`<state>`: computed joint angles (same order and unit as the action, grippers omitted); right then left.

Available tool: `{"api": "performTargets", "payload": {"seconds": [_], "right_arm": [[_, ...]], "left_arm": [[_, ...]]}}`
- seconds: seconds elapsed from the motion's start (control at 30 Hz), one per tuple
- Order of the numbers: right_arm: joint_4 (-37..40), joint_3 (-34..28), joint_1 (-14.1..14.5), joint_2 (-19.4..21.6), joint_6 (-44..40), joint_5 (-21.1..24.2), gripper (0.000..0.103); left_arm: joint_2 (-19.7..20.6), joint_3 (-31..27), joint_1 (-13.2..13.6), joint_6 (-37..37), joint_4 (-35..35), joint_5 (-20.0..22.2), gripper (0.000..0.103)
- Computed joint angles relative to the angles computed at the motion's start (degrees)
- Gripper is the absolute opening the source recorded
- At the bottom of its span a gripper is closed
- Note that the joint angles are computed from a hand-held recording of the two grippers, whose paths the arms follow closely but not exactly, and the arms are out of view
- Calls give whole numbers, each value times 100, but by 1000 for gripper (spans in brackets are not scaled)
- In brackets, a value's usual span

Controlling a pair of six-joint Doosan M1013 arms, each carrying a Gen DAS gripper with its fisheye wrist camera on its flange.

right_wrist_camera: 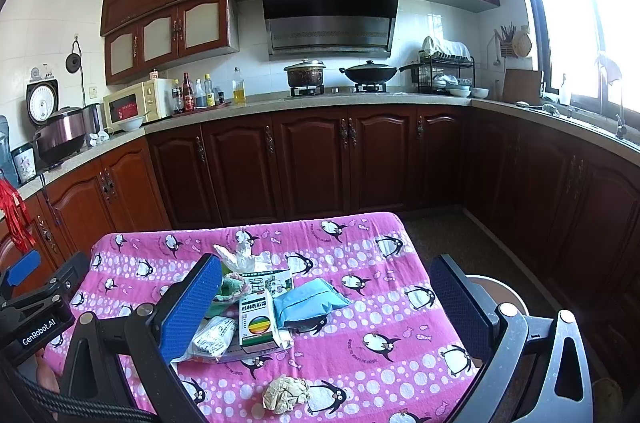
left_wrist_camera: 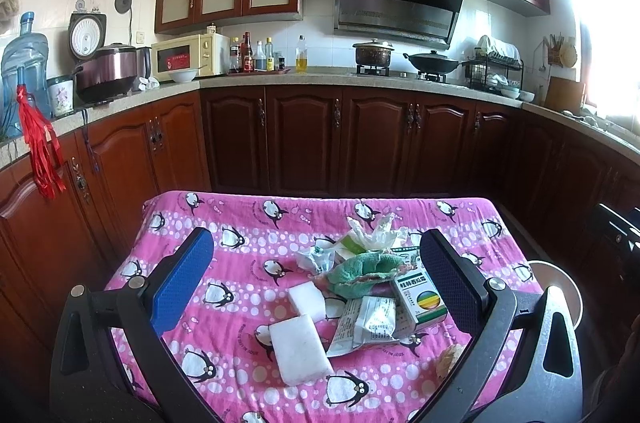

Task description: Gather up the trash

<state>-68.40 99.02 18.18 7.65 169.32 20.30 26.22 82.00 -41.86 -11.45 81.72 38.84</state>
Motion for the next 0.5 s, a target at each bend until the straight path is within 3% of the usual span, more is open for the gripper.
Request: {"api": "performTargets", "payload": {"seconds": [0.13, 0.5], "right_arm": [[410, -50, -18, 17, -348, -5, 103], [229, -65, 16, 56, -343, 101, 103]], "left_arm": [[9, -31, 2, 102, -135, 11, 103], [33, -88, 23, 350, -414, 2, 103]]}}
